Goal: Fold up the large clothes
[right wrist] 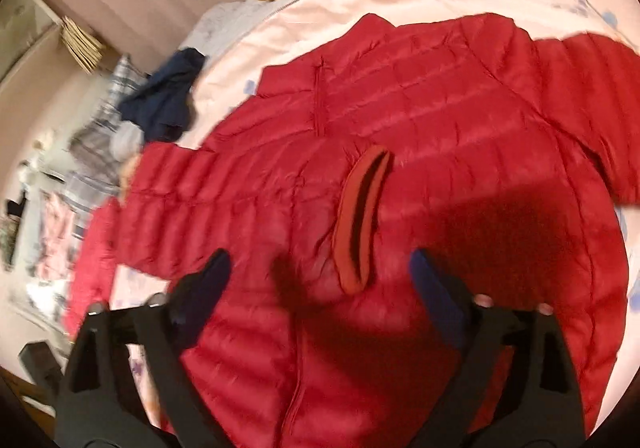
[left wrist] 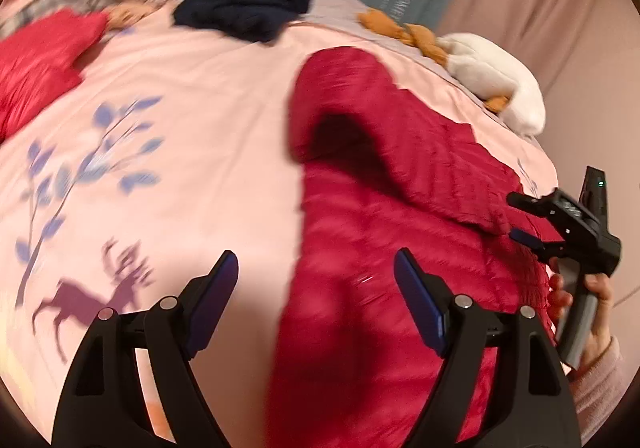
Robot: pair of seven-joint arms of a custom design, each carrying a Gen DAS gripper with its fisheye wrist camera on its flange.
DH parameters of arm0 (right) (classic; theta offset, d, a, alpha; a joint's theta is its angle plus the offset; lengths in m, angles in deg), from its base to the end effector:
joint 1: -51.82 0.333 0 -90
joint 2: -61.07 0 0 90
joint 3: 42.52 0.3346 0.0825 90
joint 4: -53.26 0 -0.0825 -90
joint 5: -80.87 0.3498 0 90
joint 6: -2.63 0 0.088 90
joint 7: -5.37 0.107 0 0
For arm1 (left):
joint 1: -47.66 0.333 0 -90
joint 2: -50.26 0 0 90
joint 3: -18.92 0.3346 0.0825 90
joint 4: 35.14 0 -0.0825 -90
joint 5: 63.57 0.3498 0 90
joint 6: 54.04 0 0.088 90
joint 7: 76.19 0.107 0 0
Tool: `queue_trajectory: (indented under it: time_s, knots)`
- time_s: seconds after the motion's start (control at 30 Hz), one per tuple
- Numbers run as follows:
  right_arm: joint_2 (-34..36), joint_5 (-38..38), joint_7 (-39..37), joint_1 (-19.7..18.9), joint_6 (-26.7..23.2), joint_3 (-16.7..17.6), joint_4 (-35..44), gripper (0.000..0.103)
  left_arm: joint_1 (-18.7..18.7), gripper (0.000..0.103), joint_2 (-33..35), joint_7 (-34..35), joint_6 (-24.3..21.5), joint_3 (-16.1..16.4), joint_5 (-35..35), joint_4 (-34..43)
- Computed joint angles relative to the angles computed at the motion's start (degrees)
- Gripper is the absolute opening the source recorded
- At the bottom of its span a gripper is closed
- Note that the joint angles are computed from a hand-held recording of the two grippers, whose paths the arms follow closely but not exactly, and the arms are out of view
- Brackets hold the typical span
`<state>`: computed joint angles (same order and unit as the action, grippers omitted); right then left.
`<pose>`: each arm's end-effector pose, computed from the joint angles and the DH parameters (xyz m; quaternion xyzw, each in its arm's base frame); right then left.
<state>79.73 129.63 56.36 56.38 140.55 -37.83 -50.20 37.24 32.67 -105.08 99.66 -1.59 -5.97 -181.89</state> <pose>0.6320 0.1024 0.4311 -0.7427 0.5709 0.0582 0.3452 0.3430 -0.2421 0.4368 -0.8371 0.3968 -0.3058 0.2200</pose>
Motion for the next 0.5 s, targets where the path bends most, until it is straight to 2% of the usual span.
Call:
queue_trajectory:
  time_s: [0.07, 0.1, 0.13, 0.17, 0.27, 0.43, 0.5]
  knots:
    - [1.0, -4.6, 1.8, 2.2, 3.7, -0.7, 0.3, 0.053, 0.1, 0.081, -2.0, -2.0, 1.2, 0.3, -0.2, -2.6]
    - [1.5, -7.8, 3.8, 3.4, 4.9, -1.2, 0.6, 0.029, 0.3, 0.081, -2.4, -2.4, 1.4, 0.2, -0.3, -3.2]
    - [1.7, -8.9, 4.1, 3.6, 5.7, -1.1, 0.7, 0.02, 0.5, 0.081, -3.1, -3.2, 1.9, 0.2, -0.5, -4.2]
    - [1.6, -9.9, 3.9, 3.9, 6.9, -0.8, 0.4, 0.016, 0.9, 0.081, -3.6, -3.9, 2.5, 0.1, -0.3, -4.9]
    - [-0.1, -12.2, 2.6, 4.7, 12.6, -0.2, -1.0, 0.013, 2.2, 0.081, -4.6, -5.5, 4.1, -0.3, 0.5, -6.3]
    - [-3.2, -8.1, -2.3, 3.2, 18.9, 1.6, -1.1, 0.012, 4.0, 0.081, -4.8, -7.4, 6.0, -1.3, 2.8, -6.9]
    - [-3.3, -6.9, -3.5, 2.5, 18.9, 1.6, 0.6, 0.012, 4.3, 0.081, -4.5, -7.6, 6.3, -1.4, 3.4, -6.5]
